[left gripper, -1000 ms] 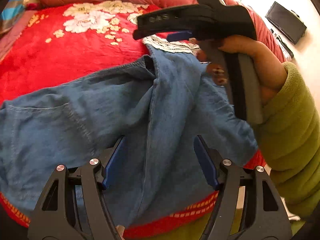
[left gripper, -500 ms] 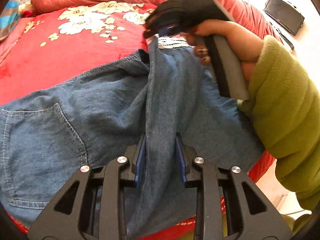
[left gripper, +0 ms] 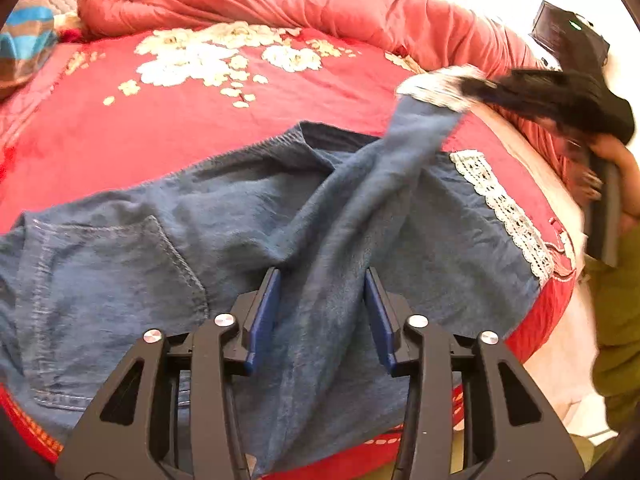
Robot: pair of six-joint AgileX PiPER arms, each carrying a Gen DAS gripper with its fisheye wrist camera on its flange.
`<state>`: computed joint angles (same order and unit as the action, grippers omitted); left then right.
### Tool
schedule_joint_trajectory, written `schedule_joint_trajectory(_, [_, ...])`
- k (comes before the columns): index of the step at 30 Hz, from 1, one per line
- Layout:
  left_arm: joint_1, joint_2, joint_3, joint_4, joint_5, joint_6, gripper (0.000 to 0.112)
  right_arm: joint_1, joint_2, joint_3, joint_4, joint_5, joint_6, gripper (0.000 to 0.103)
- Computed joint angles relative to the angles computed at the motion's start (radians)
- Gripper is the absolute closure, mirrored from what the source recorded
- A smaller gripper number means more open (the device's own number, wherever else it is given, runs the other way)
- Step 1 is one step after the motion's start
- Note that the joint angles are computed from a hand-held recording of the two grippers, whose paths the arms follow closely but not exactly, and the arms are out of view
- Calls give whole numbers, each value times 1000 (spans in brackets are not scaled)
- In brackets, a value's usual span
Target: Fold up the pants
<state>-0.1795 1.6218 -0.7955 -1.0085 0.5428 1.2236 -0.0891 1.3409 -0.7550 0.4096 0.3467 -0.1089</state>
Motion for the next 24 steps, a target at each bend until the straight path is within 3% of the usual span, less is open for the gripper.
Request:
schedule_joint_trajectory(1, [-1, -8, 2, 7, -7, 1, 107, -18, -35, 23, 23, 15, -19, 93])
schedule_joint_trajectory(2, [3, -13, 1, 6, -5, 14, 112, -34, -68, 45, 39, 33, -33, 93])
schedule_joint_trajectory(6, [14, -89, 40, 0, -4, 71, 112, -111, -238, 143, 88, 141, -89, 93])
schedule_joint_trajectory(10, [12, -156, 98, -12, -39, 156, 112, -233, -403, 244, 160, 317, -163, 93])
schedule_joint_trajectory(13, [25, -167, 112, -4, -29, 184, 112, -290, -488, 303, 155, 405, -157, 93])
schedule_joint_trajectory(17, [23, -170, 129, 16, -33, 192, 112, -298, -561, 368, 120, 452, -128, 93])
schedule_joint_trajectory(24, [-44, -187, 169, 85, -92, 163, 112, -427, -526, 411, 194, 503, -281, 92])
